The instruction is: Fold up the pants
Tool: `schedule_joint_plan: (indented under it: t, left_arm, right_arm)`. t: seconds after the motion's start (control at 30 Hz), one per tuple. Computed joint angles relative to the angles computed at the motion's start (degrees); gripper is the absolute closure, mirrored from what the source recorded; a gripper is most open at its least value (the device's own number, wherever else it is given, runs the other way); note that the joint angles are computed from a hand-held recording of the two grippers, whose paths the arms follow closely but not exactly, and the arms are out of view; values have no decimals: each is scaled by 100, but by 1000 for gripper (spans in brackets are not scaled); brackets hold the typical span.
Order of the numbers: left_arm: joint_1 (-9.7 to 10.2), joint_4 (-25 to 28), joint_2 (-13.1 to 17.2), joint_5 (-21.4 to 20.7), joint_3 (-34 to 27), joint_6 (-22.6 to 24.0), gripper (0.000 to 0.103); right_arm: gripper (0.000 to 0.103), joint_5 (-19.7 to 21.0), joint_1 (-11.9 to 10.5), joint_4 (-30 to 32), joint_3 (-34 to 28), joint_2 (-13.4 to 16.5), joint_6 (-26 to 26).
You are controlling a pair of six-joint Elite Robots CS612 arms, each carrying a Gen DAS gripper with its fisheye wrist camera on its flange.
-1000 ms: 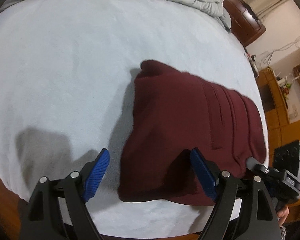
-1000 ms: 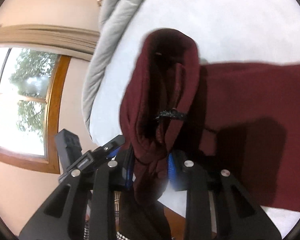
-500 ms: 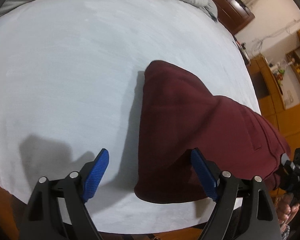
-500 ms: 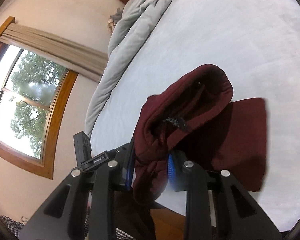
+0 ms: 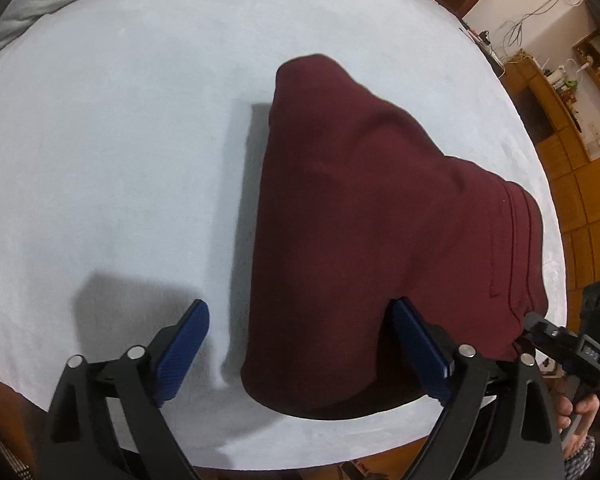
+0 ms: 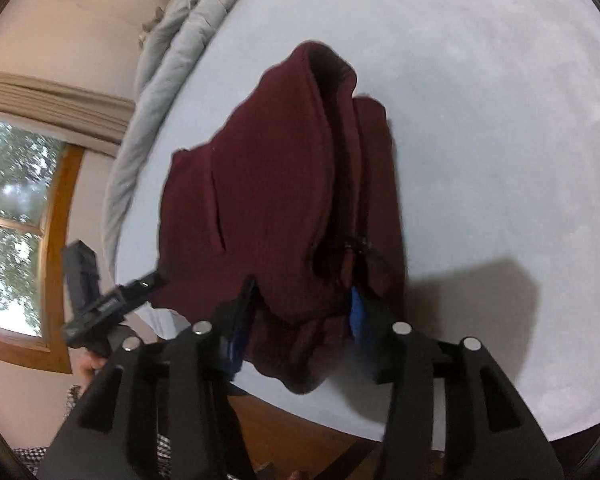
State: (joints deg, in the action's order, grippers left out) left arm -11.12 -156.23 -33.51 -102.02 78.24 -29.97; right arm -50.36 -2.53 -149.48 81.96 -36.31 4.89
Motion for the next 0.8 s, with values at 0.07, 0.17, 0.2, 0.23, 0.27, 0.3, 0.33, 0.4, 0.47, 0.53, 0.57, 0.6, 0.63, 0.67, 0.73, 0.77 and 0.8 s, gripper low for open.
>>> schedule_joint_plan:
  t: [0.07,0.17,0.2,0.23,0.27,0.3,0.33,0.4,0.47,0.53,0.57,0.6,0.63,0.67,0.73,0.77,0.8]
  left_arm:
    - [26,-49,-13,-62,25,-19,9]
    - [60,-216,-104,-40,163,-30,10]
    - [59,-254,-137,-5,213,-34,10]
    - [60,-293,-160,7,254,-39,10]
    - [71,-350,-184,-24,306,-65,10]
    - [75,-390,-199,-56,345,-108,10]
    - [80,-418,-201,-95,365,-154,10]
    - [73,-422,-193,-135,385,-203,10]
    - [51,-395,-179,-105,350,-221,10]
    - [47,-383,-193,-103,352,-205,10]
    - [41,-376,-203,-97,356,-184,10]
    - [32,-373,-216,-58,369,-124,10]
    - [22,-363,-223,-10,375,-71,10]
    - [2,-339,-223,48,365,-27,10]
    - [-16,-309,-224,91,353,58,10]
    - [-16,-301,-218,70,342,50,10]
    - [-8,-286,-210,26,326,19,10]
  right_arm:
    - [50,-9,-34,-365,157,-109,124]
    - [50,199,-112,-819,373,-304,217]
    - [50,389,-140,-926,422,-335,288]
    - [50,659,-172,-1024,476,-348,402]
    - [50,1037,-217,-1052,524,-339,507]
    - [50,1252,-222,-1034,553,-332,568]
    - [50,1320,-198,-976,529,-316,611]
    - [50,1437,-144,-778,500,-254,662]
    - [53,1414,-107,-544,399,-165,808]
    - [54,1335,-81,-451,318,-77,1052]
    - [54,1336,-86,-456,285,-22,1243]
    - [56,1324,-96,-549,267,24,1461]
    - [57,1291,-107,-660,250,61,1663]
    - [57,1249,-119,-772,242,85,1814]
    - [57,1196,-149,-894,242,107,1926]
    - [57,1179,-147,-904,173,151,1997]
    - [57,1176,-143,-902,139,176,2017]
